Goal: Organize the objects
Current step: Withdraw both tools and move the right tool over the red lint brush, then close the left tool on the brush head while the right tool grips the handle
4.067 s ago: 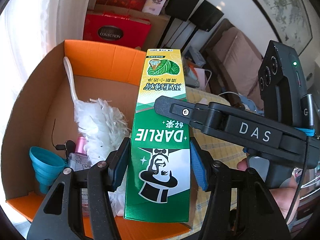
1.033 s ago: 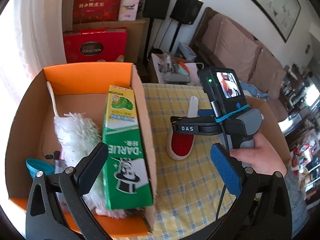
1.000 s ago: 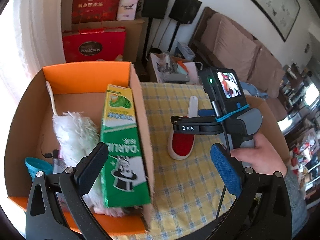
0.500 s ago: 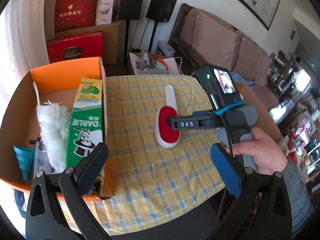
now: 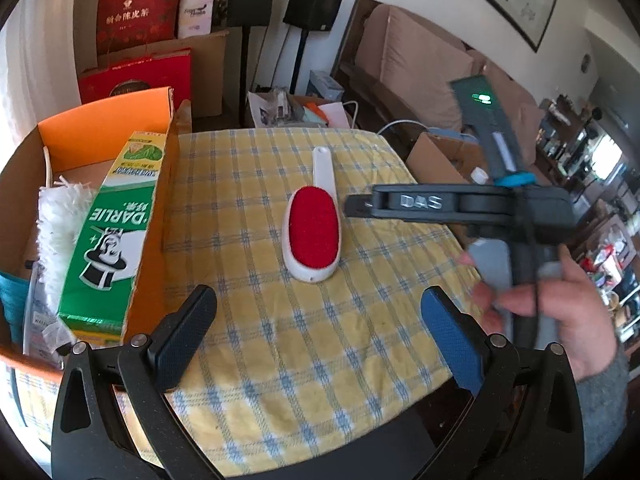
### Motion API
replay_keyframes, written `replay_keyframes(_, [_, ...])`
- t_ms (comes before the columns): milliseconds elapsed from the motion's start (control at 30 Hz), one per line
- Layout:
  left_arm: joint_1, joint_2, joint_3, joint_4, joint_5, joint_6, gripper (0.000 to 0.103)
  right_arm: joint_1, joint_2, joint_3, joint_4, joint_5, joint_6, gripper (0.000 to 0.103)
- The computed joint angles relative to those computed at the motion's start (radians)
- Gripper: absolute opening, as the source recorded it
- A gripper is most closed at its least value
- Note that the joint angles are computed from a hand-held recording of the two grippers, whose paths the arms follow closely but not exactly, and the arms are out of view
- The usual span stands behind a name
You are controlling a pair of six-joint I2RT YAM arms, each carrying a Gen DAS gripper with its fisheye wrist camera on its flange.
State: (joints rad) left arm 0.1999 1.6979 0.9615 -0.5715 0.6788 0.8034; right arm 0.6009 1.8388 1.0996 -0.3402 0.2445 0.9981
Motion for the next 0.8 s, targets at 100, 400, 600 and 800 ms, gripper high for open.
replay_keyframes(100, [-0.033,0.005,-0.029,0.079,-0.009,-0.044,0.102,0.003,-0.049,-0.043,0.003,0.020,0.017,0.082])
replay_keyframes(400, [-0.167,0.103,-0.027,0.265,-0.111,-0.172,0.102,-0.028,-0.129,-0.131,0.030,0.032,0.029,0.082])
replay_keyframes(600, [-0.247,0.216,0.019,0.322,-0.204,-0.217,0.088,-0.045,-0.137,-0.162,0.061,0.019,0.030,0.082])
replay_keyframes(800, [-0.284,0.284,0.056,0.328,-0.239,-0.236,0.074,-0.051,-0.123,-0.162,0.087,0.002,0.018,0.082])
